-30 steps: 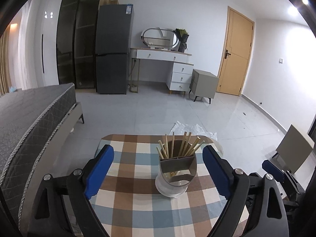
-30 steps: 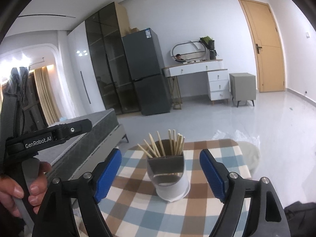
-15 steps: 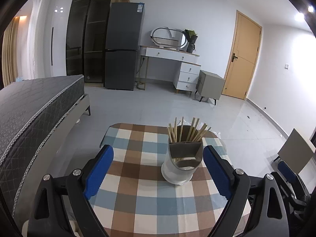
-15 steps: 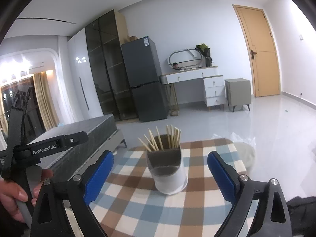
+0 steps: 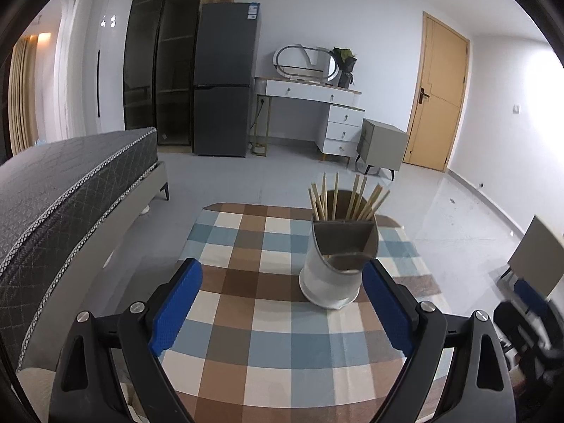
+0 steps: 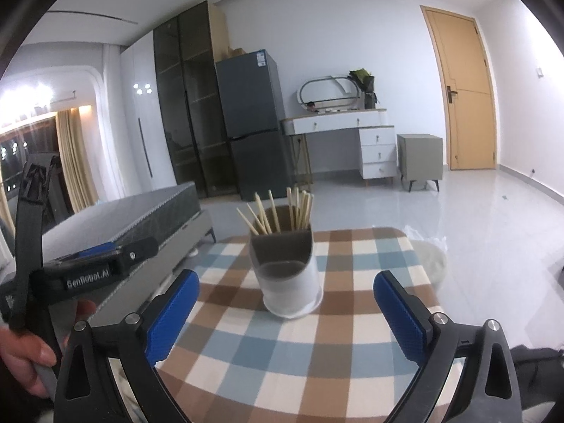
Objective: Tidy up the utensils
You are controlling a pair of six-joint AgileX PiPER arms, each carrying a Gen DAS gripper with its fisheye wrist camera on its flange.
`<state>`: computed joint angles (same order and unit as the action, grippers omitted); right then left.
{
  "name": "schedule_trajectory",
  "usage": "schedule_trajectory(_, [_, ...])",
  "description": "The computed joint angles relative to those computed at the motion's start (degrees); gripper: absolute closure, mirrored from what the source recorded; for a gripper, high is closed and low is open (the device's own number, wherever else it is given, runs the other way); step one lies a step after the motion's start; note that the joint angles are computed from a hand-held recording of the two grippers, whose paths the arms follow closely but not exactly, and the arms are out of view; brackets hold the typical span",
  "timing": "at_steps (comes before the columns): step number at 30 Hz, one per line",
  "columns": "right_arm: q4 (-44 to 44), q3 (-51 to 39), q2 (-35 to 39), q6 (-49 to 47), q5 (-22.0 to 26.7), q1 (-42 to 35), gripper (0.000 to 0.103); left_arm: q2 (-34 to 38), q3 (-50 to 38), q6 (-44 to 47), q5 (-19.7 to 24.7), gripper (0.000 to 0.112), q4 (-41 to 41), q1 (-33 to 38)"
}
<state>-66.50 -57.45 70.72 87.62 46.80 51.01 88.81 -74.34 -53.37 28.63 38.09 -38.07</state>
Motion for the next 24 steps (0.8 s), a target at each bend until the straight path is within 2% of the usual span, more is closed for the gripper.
schedule_trajectory(6, [0.5, 0.9, 0.1, 0.5, 0.3, -0.4, 0.003, 0.5, 1.8, -0.2, -0.6, 0.023, 1.2, -0.4])
schedule_trajectory(11, [1.9, 0.2, 1.4, -0.6, 0.6, -0.3, 0.002, 0.3, 1.5, 1.9, -0.5, 0.023, -1.6, 0.1])
schedule_trajectory(16, [2.0, 0.1, 2.0, -0.9, 1.2, -0.1, 0.002, -0.1, 2.2, -3.6, 0.7, 0.023, 6.0, -1.6])
schedule_trajectory(24, [3.0, 0.0, 1.8, -2.0, 2.0, 0.2, 0.002, -0.2, 2.0, -1.9, 0.7, 0.023, 3.3, -0.7])
